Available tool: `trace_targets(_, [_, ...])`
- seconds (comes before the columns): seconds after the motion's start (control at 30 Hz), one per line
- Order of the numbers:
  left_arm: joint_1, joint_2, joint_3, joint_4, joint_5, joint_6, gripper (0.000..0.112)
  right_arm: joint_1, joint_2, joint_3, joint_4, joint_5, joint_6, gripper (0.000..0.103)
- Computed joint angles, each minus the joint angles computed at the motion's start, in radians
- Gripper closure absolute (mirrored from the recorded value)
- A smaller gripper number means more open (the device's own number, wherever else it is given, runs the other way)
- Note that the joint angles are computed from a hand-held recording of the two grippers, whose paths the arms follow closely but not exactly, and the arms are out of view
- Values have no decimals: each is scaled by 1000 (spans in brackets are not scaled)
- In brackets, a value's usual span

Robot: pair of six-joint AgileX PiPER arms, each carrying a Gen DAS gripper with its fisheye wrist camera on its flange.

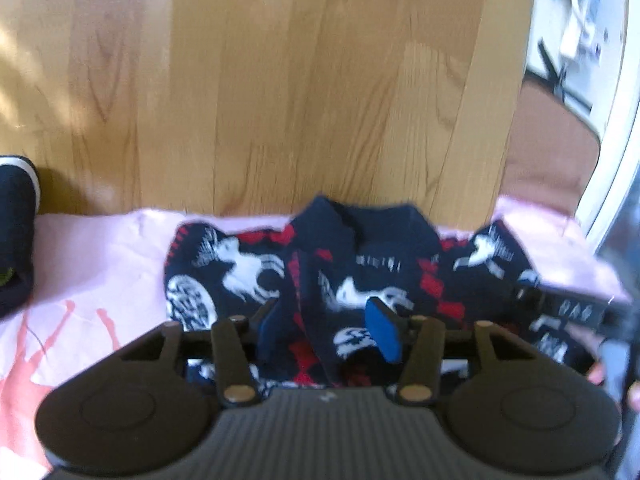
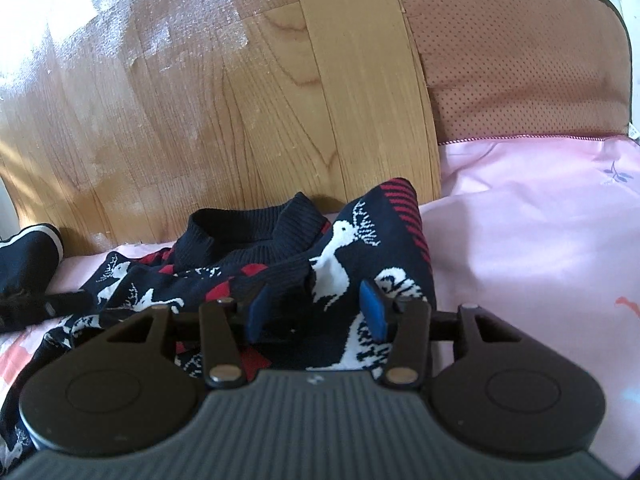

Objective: Fold small clothes

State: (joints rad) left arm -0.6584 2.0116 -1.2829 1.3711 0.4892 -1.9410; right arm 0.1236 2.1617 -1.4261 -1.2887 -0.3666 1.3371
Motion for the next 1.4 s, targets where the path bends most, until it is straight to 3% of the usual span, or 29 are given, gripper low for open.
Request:
trace_targets(0.1, [25, 33, -35, -101, -27, 93, 60, 10, -6, 8, 26, 16, -30, 49])
trace_targets(0.3, [9, 57, -56, -99, 6, 112, 58, 8, -5, 5, 4, 9, -13, 46])
trace_targets(1.4, [29, 42, -27, -58, -58, 60, 43, 10, -8, 8, 17, 7, -14, 41])
